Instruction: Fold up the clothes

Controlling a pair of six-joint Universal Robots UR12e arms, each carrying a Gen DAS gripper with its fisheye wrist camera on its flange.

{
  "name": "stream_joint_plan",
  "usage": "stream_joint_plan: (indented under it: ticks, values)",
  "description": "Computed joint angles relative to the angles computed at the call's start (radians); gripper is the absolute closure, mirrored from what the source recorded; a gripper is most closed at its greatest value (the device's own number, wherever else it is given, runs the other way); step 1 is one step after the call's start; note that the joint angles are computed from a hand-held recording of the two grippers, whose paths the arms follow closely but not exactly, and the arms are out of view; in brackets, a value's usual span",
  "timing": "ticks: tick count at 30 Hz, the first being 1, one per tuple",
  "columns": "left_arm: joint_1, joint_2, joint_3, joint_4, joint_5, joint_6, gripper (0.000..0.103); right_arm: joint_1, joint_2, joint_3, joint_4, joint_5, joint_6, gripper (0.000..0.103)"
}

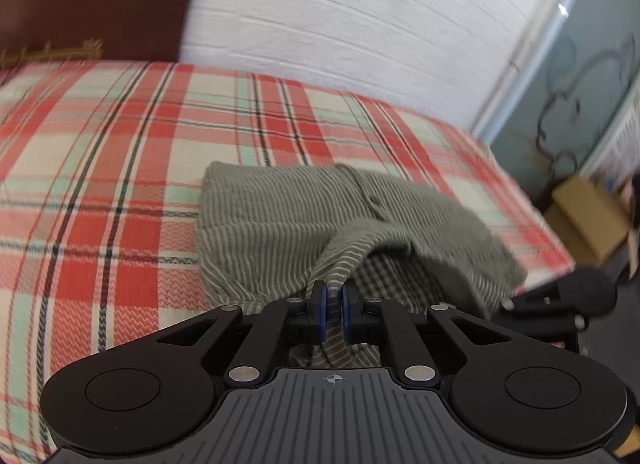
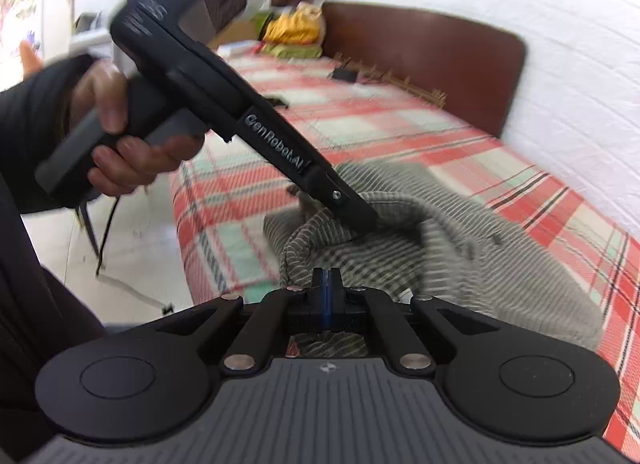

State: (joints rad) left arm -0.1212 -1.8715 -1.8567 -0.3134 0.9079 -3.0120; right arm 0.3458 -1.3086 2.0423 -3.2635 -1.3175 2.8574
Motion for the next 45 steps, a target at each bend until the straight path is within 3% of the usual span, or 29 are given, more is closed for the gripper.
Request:
stream_joint_plan:
  ticks: [4,7,8,9,11,14,19,22,26,29,30,34,36,42,45]
  values:
    - [0.035,-0.012,-0.002,0.033,-0.072,-0.113,0.1,-0.013,-0.016,0.025,-0.063,-0.007,0.086,0.103]
    - [0.033,-0.016,-0.008,0.009,-0.075,-0.125,0.094,-0.016,-0.018,0.021,-0.002,0.002,0.086,0.103]
    - [0.033,-0.017,-0.01,0.001,-0.081,-0.129,0.069,-0.013,-0.017,0.017,0.022,-0.001,0.074,0.103]
    - [0.038,-0.015,-0.017,0.005,-0.097,-0.141,0.055,-0.011,-0.016,0.013,0.046,-0.005,0.063,0.103]
    - [0.057,-0.006,-0.036,0.022,-0.154,-0.158,0.043,-0.016,-0.018,0.01,0.052,0.01,0.084,0.102]
    - [0.082,0.021,-0.071,0.067,-0.186,-0.152,0.039,-0.038,-0.021,0.008,-0.003,0.065,0.187,0.101]
    - [0.078,0.065,-0.104,0.026,-0.117,-0.021,0.042,-0.058,0.003,-0.019,-0.041,0.157,0.343,0.098]
    - [0.062,0.073,-0.121,0.001,-0.09,0.037,0.044,-0.042,0.022,-0.037,-0.032,0.136,0.389,0.097]
    - [0.051,0.071,-0.137,0.026,-0.061,0.044,0.044,-0.028,0.039,-0.061,-0.004,0.133,0.439,0.097]
    - [0.054,0.069,-0.14,0.042,-0.083,0.031,0.044,-0.015,0.051,-0.076,-0.006,0.108,0.458,0.074]
    - [0.056,0.07,-0.141,0.05,-0.088,0.03,0.044,-0.012,0.053,-0.08,-0.007,0.103,0.463,0.073]
    - [0.058,0.072,-0.141,0.063,-0.096,0.038,0.044,-0.005,0.061,-0.103,0.046,0.079,0.473,0.076]
    - [0.058,0.069,-0.141,0.075,-0.099,0.021,0.045,-0.012,0.063,-0.107,0.069,0.091,0.511,0.097]
    - [0.066,0.045,-0.131,0.137,-0.168,-0.088,0.045,-0.06,0.06,-0.079,-0.023,0.186,0.701,0.098]
    - [0.057,0.033,-0.121,0.164,-0.158,-0.114,0.045,-0.08,0.063,-0.067,-0.08,0.227,0.768,0.098]
